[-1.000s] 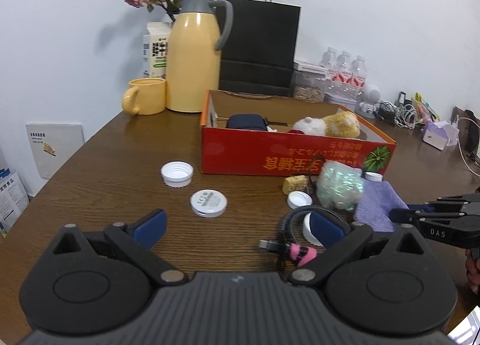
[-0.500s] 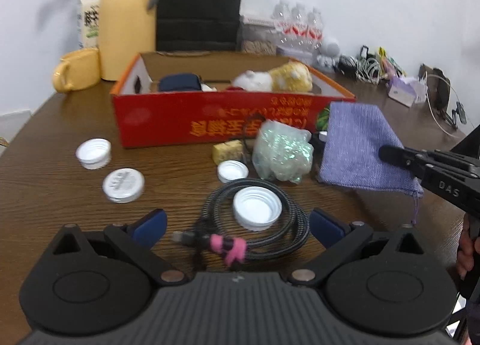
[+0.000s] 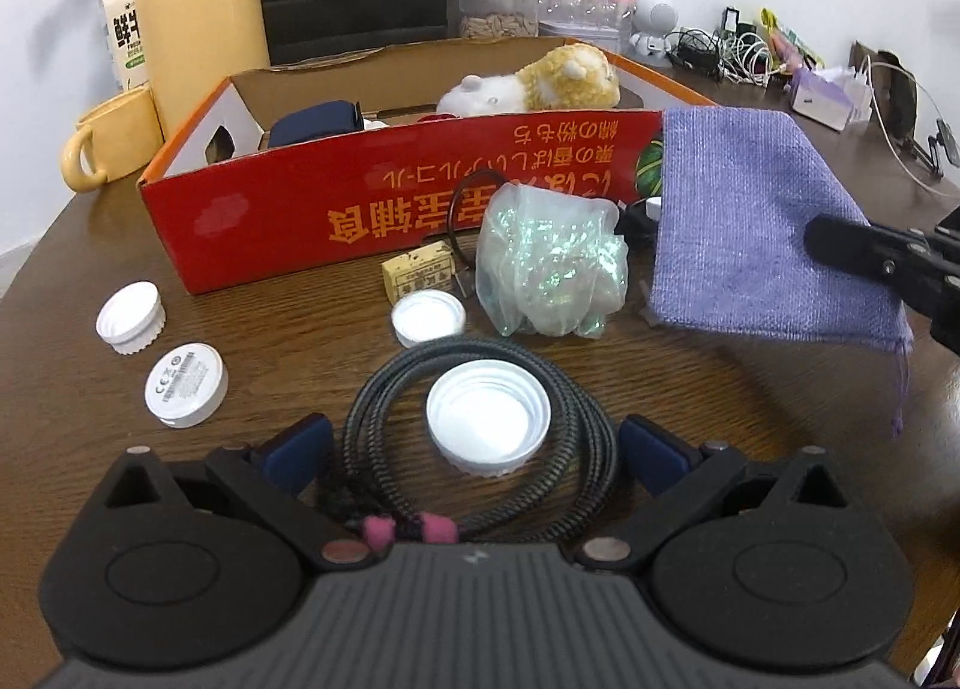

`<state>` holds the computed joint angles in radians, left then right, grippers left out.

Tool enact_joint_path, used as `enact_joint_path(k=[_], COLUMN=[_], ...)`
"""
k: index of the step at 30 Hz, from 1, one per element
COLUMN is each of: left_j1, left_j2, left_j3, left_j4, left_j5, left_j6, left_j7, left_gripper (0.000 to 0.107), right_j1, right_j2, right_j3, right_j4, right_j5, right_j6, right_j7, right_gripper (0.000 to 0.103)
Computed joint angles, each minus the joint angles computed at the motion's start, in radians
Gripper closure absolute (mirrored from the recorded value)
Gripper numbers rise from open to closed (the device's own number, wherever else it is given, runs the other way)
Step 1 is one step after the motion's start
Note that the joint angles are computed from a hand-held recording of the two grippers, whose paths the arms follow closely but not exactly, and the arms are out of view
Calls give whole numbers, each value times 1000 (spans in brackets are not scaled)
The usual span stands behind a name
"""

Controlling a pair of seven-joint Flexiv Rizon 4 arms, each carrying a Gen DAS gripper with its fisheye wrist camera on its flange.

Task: Organize objects
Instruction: 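Grasp the purple mesh pouch with the right gripper while the left grasps the black braided cable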

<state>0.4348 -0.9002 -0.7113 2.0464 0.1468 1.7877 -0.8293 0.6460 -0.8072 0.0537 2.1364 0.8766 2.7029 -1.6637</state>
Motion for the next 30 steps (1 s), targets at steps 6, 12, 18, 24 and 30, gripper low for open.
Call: enact_joint_path(k=[6,12,18,24,30], left_j1=[21,40,121,178,198], left_j2=[-22,-27,-39,-54,-86], left_j3=[-15,-15,-74,-136,-196], left_j4=[15,39,66,60,10], left_j5=[37,83,172,233,257], left_j6=[50,118,167,181,191], left_j7=[-10,-59,-113,-149,-177], left_gripper=[13,16,16,16,16], right_j1=[-6,-5,3,-3,-1], right_j2=[-2,-4,-5,-19,6], right_j3=[4,2,-1,3,-4], right_j4=[6,9,1,-10,-35], right_j5=[-17,-19,-3,-12,-38], right_j6=[10,13,11,39,24], right_j7=[14,19,6,23,3], right_gripper=[98,98,98,98,98])
